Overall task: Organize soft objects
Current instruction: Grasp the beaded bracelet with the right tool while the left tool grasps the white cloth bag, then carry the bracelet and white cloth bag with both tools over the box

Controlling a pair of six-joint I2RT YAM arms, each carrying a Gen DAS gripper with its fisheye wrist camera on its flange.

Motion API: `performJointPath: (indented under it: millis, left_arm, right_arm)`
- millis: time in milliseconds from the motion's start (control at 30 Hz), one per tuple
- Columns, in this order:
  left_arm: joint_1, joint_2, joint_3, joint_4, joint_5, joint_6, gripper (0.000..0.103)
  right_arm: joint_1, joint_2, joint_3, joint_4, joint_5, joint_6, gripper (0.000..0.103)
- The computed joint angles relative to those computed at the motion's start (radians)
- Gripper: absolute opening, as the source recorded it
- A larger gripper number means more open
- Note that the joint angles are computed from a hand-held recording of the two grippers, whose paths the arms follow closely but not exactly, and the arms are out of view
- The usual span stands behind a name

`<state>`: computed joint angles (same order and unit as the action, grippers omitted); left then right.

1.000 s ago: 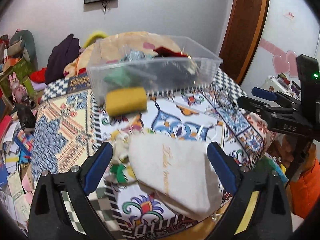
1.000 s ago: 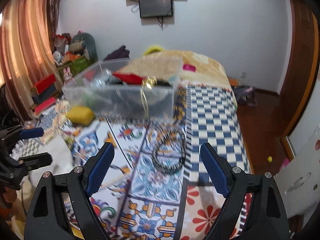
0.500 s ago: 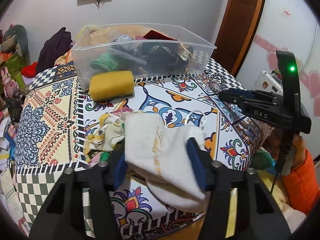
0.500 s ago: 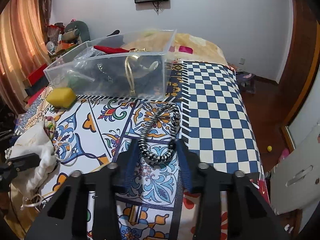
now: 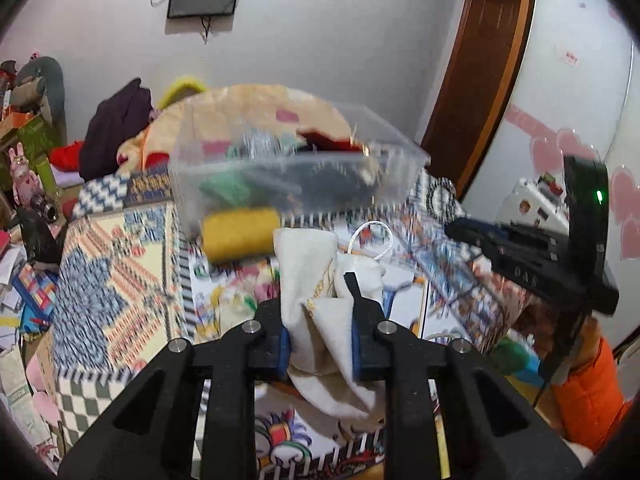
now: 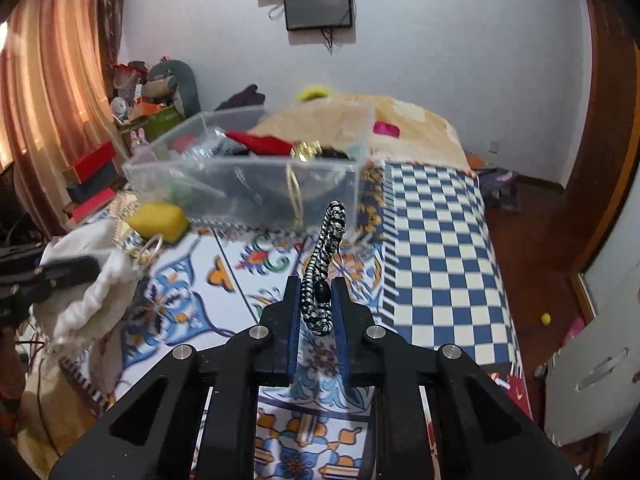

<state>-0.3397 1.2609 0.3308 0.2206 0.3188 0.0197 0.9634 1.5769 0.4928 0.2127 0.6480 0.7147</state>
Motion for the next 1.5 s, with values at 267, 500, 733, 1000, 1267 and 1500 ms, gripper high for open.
performJointPath:
  millis: [267, 500, 733, 1000, 1267, 1500]
  left_arm:
    - [-0.005, -0.039, 0.096, 0.011, -0.062, -0.035, 0.022]
    - [-0.008, 0.016, 0.203, 0.049, -0.127, -0.058, 0.022]
    - [-0.005, 0.160, 0.340, 0.083, -0.152, -0.092, 0.022]
    - [-0.047, 0.334, 0.460, 0.106, -0.211, -0.126, 0.022]
    - [-0.077, 0.508, 0.580, 0.062, -0.242, -0.114, 0.022]
    - [-0.091, 0.596, 0.632, 0.045, -0.286, -0.102, 0.033]
  right_arm:
    - [0.017, -0.070, 0.050, -0.019, 0.051, -0.086, 0.014]
    - [-0.013, -0.095, 0.103, 0.037, 0.064, -0.208, 0.014]
    - [-0.066, -0.063, 0.163, 0.093, 0.042, -0.296, 0.014]
    - [-0.148, 0.022, 0.205, 0.124, -0.041, -0.296, 0.014]
    - [-0.219, 0.135, 0.269, 0.100, -0.119, -0.264, 0.014]
    - [-0.236, 0.201, 0.305, 0.073, -0.140, -0.260, 0.024]
